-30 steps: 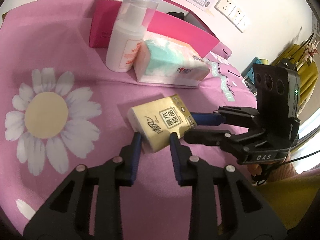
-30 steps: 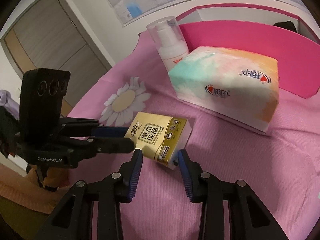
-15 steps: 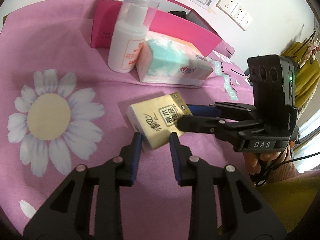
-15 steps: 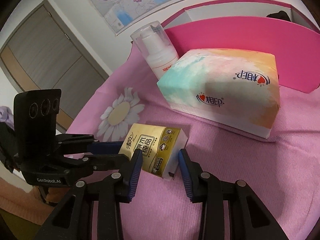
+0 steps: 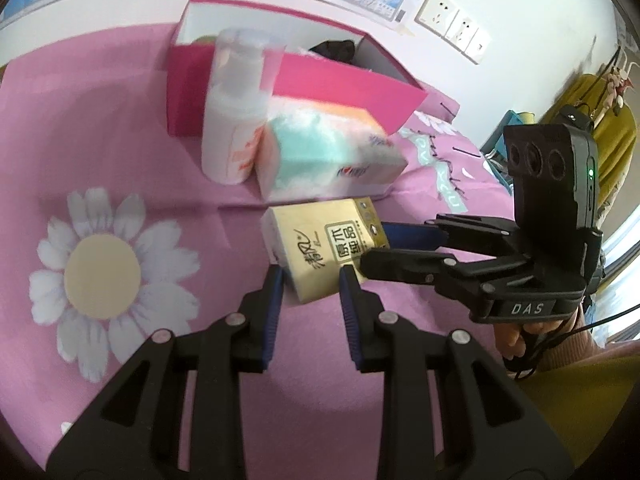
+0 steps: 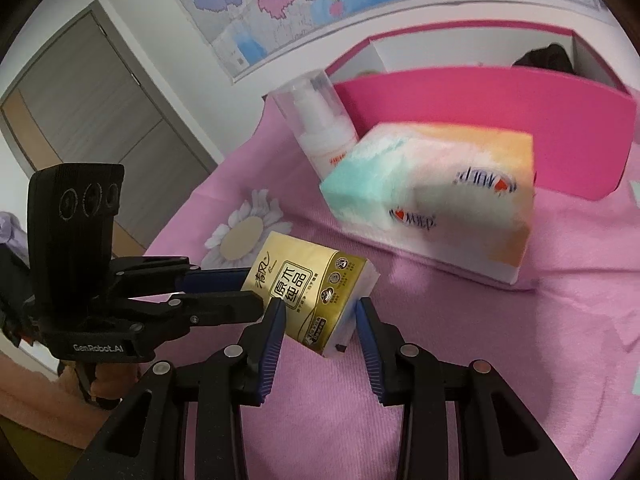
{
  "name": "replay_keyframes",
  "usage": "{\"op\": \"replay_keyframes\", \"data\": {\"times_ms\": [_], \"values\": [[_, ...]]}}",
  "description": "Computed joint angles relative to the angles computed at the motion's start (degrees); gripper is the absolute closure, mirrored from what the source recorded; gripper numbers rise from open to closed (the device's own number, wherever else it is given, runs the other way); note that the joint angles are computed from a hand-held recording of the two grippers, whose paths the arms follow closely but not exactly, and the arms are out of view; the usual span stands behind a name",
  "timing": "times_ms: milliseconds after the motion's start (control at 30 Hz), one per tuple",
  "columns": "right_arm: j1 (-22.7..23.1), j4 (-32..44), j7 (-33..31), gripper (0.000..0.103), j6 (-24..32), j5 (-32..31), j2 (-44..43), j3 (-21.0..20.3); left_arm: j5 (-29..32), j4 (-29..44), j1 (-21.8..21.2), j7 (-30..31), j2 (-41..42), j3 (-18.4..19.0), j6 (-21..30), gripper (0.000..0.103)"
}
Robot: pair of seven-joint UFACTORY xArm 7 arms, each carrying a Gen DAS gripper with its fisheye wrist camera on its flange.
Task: Organize soft objects
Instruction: 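Lift the yellow tissue pack with the right tool and carry it over the box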
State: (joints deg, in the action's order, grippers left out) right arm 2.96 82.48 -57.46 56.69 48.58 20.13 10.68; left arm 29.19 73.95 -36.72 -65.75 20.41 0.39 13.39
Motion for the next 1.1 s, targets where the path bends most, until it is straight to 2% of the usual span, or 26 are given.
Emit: {"op": "replay_keyframes", "data": {"times_ms": [233, 633, 1100], "values": [[-1.1, 0.1, -1.4, 0.066, -0.2, 1.6, -2.1, -0.7, 0.4, 2.8, 0.6, 3.0, 0.2, -0.4, 0.9, 0.072], [-0.9, 3.1, -1.9, 0.066, -4.3, 3.4, -2.3, -0.6, -1.4, 12.1, 1.7, 9.7, 3.8, -1.1, 5.6, 0.072], [-1.1, 6.0, -2.1, 0.066, -6.8, 4.4, -0.8, 0.2, -2.9, 18.3, 1.4, 13.2, 6.9, 0.2, 7.5, 0.072]]}}
